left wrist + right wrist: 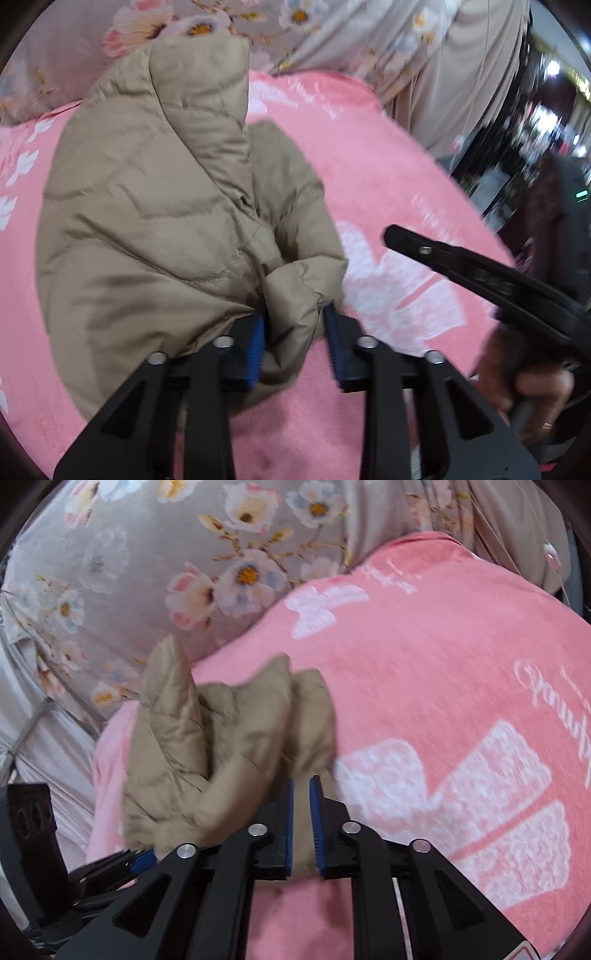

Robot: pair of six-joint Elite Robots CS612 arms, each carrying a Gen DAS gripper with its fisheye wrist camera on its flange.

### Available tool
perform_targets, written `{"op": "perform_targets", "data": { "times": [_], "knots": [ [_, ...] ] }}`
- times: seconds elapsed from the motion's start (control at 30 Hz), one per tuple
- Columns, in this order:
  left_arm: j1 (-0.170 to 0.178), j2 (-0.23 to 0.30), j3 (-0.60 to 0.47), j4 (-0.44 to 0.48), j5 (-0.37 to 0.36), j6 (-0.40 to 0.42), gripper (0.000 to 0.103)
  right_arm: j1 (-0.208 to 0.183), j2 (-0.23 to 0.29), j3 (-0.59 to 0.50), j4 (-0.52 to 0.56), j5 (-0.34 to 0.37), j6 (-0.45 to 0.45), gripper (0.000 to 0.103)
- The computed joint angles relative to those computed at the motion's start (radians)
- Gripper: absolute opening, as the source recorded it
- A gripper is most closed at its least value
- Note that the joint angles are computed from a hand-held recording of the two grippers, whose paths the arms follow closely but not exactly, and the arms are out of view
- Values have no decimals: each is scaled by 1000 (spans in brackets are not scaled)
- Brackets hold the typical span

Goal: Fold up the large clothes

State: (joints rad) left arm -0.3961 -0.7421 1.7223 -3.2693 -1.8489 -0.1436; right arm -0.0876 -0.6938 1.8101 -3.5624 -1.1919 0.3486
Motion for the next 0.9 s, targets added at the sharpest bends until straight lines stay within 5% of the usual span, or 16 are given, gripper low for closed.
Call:
{"op": "perform_targets", "data": {
  "times": [0.1,0.2,0.27,0.33,0.47,0.53,0.6,0.73,0.9],
  "knots": [
    [49,-28,38,-143,-38,-111,54,10,2,-45,-25,71,47,49],
    [82,-48,53,-220,11,-170,54,28,11,-111,2,124,78,50],
    [88,-58,57,-227,108,-186,54,44,19,-159,42,132,96,53],
    [96,-62,49,-206,216,-209,54,65,28,-215,123,98,103,54],
    [124,-47,4,-161,266,-271,54,95,45,-296,270,23,179,54],
    [127,-42,-8,-150,282,-282,54,99,63,-333,319,64,234,44],
    [121,-40,-20,-138,312,-282,54,102,68,-353,358,88,218,17],
    [110,-31,-43,-117,327,-271,54,96,43,-327,327,58,151,10],
    [91,-3,-107,-39,331,-248,54,103,31,-304,335,-148,17,9]
  ]
}}
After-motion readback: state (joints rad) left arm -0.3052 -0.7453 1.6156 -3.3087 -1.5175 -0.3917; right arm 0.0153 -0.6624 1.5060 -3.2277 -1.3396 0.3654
